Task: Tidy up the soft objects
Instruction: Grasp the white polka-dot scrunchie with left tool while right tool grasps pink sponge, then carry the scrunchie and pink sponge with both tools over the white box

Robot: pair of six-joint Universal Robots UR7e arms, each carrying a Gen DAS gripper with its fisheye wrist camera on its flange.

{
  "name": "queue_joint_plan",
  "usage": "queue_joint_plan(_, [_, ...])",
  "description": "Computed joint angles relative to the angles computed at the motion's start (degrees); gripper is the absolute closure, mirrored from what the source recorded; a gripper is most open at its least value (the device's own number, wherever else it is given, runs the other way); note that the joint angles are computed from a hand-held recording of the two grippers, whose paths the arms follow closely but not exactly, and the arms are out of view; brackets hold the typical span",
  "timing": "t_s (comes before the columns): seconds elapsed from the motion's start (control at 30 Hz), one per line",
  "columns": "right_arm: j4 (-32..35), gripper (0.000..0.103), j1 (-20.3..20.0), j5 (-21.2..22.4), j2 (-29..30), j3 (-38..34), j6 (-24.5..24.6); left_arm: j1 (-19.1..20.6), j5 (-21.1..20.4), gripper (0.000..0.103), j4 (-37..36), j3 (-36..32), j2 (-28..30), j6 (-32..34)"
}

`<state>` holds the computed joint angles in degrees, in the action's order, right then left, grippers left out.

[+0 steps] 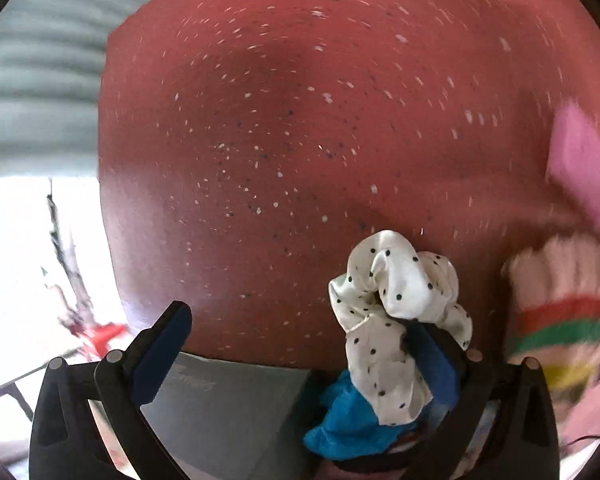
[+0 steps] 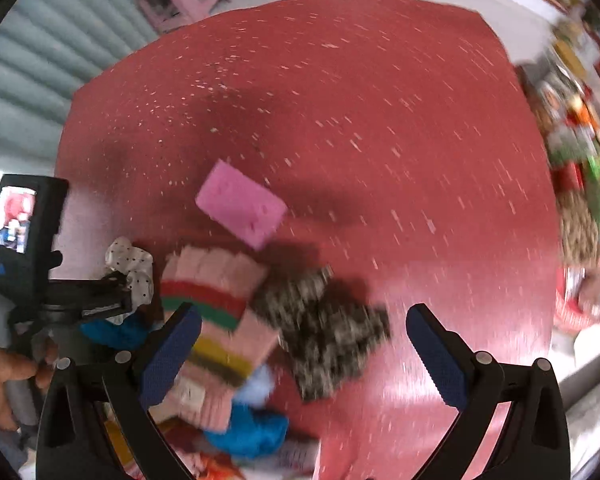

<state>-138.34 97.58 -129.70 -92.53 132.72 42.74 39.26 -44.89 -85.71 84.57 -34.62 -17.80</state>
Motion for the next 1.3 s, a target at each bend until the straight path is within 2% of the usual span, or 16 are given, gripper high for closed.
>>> queue_joint_plan(0.07, [-2.3, 0.000, -1.0, -0.4, 2.4, -1.3, -4.1, 1.1, -3.1, 0.000, -0.8, -1.6, -0.3, -1.1])
queue_joint_plan(0.2, [-5.6, 0.000, -3.6, -0.7, 8.4, -4.5, -11.4, 1.6, -4.9, 0.000, -1.3, -2.0, -0.9, -2.1])
queue_joint_plan(0.4, [-9.9, 0.000, -4.8, -2.5, 13.7, -5.9, -18.2, 2.4, -7.8, 0.000, -1.4, -1.9, -0.4, -5.6])
queue_joint_plan(0.63, [-11.5, 0.000, -6.5, -3.2, 17.0, -6.5, -20.6, 2.5, -8.2, 0.000, -2.1, -1.6, 0.6, -7.5])
queue_joint_plan(0.73, [-11.0, 0.000, -6.9, -3.7, 17.8, -6.6, -20.4, 2.4, -8.4, 0.000, -4.2, 1.1, -0.3, -6.8])
queue_joint_plan(0.83, [-12.4, 0.013, -7.0, -3.7, 19.5, -6.7, -20.6, 2.4, -9.1, 0.002, -4.9, 1.7, -0.9, -6.1])
queue_joint_plan(0.9, [-12.7, 0.028, -6.6, -3.8, 19.4, -6.3, -21.3, 2.6, -10.9, 0.010, -6.0, 2.1, -1.0, -5.8])
queue_joint_plan(0.93, [-11.8, 0.034, -6.7, -4.2, 18.9, -7.1, -22.2, 1.7, -12.0, 0.017, -5.5, 1.7, -0.9, -6.2])
queue_joint_plan(0.97, [-11.8, 0.046, -6.6, -4.4, 18.7, -7.1, -22.5, 1.5, -12.6, 0.027, -5.6, 1.7, -1.1, -6.0])
queue_joint_plan(1.0, [-11.5, 0.046, -6.5, -4.4, 18.5, -7.1, -22.5, 1.4, -13.4, 0.033, -6.2, 2.1, -1.4, -5.5])
queue_joint_plan(1.07, [-11.2, 0.047, -7.0, -2.6, 17.6, -6.7, -21.8, 1.2, -15.8, 0.066, -7.0, 2.2, -1.7, -4.3])
queue_joint_plan(1.1, [-11.3, 0.047, -7.0, -2.3, 17.1, -6.3, -21.2, 1.3, -17.3, 0.072, -7.4, 2.3, -1.9, -3.8])
queue_joint_plan(1.13, [-11.8, 0.047, -6.9, -2.3, 16.5, -5.8, -20.9, 1.2, -18.7, 0.077, -7.8, 2.4, -2.0, -3.2])
queue_joint_plan(1.2, [-11.8, 0.047, -7.1, -1.8, 14.8, -5.5, -20.8, 0.6, -18.4, 0.082, -8.2, 3.0, -2.2, -2.9])
queue_joint_plan(1.3, [-11.3, 0.047, -6.9, -1.1, 11.3, -4.3, -19.2, 0.1, -18.7, 0.085, -10.5, 4.6, -3.5, -2.9])
